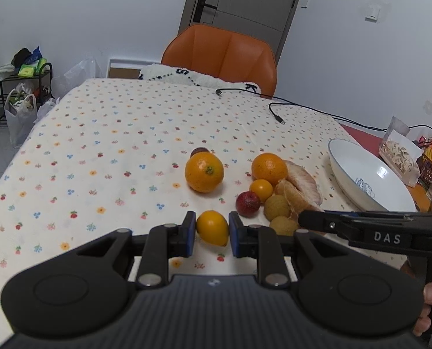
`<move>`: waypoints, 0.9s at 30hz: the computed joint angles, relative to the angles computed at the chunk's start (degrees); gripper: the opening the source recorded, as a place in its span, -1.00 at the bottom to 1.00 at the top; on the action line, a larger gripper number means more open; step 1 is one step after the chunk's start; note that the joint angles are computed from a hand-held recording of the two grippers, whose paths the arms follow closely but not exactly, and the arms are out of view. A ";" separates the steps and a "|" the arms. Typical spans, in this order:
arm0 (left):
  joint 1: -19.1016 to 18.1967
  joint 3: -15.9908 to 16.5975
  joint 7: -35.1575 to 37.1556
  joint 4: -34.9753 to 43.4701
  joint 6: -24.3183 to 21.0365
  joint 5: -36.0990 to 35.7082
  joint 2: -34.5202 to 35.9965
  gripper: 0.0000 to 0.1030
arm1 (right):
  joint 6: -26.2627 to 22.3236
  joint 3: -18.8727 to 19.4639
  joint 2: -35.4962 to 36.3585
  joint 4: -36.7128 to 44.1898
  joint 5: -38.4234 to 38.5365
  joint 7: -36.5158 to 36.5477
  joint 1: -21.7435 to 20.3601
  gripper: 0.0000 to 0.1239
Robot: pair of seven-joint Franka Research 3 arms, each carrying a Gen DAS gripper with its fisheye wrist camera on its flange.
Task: Organize fruits
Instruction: 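Carry the tangerine with the left tool while the right tool carries the pomelo segment onto the white plate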
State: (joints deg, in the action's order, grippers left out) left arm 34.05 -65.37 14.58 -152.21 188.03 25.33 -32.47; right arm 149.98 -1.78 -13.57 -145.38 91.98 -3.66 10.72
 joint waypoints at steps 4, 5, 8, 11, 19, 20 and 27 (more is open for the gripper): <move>-0.28 -0.07 -0.61 0.58 -1.20 0.12 -1.16 -0.57 | -2.92 -1.31 -1.39 -1.11 -0.29 -0.42 -0.93 -0.67; -0.43 -0.04 -0.92 0.73 -1.46 0.23 -1.39 -0.57 | -3.62 -1.64 -1.51 -1.18 -0.78 -0.15 -1.26 -0.67; -0.75 0.11 -1.78 1.22 -1.89 0.78 -1.96 -0.57 | -4.99 -2.29 -2.52 -1.99 -1.44 -0.49 -2.04 -0.68; -1.36 0.36 -2.19 2.05 -2.94 1.75 -2.43 -0.57 | -6.06 -2.85 -3.69 -2.84 -0.99 -1.75 -2.59 -0.68; -0.88 -1.03 -4.28 4.83 -3.45 4.11 -3.28 -0.57 | -9.09 -4.57 -7.16 -4.79 0.06 -3.64 -4.73 -0.68; -0.62 -1.39 -4.50 5.16 -3.23 4.22 -3.17 -0.57 | -9.09 -4.70 -7.54 -4.99 0.14 -3.82 -4.97 -0.68; 1.62 -4.08 -3.98 7.68 -2.10 4.67 -2.36 -0.57 | -8.18 -5.40 -9.12 -5.79 1.56 -4.75 -6.44 -0.68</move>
State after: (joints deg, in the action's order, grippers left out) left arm 35.68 -69.45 10.60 -144.54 185.93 29.99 -34.83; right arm 141.80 -7.17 -22.69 -151.17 93.53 -8.41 4.29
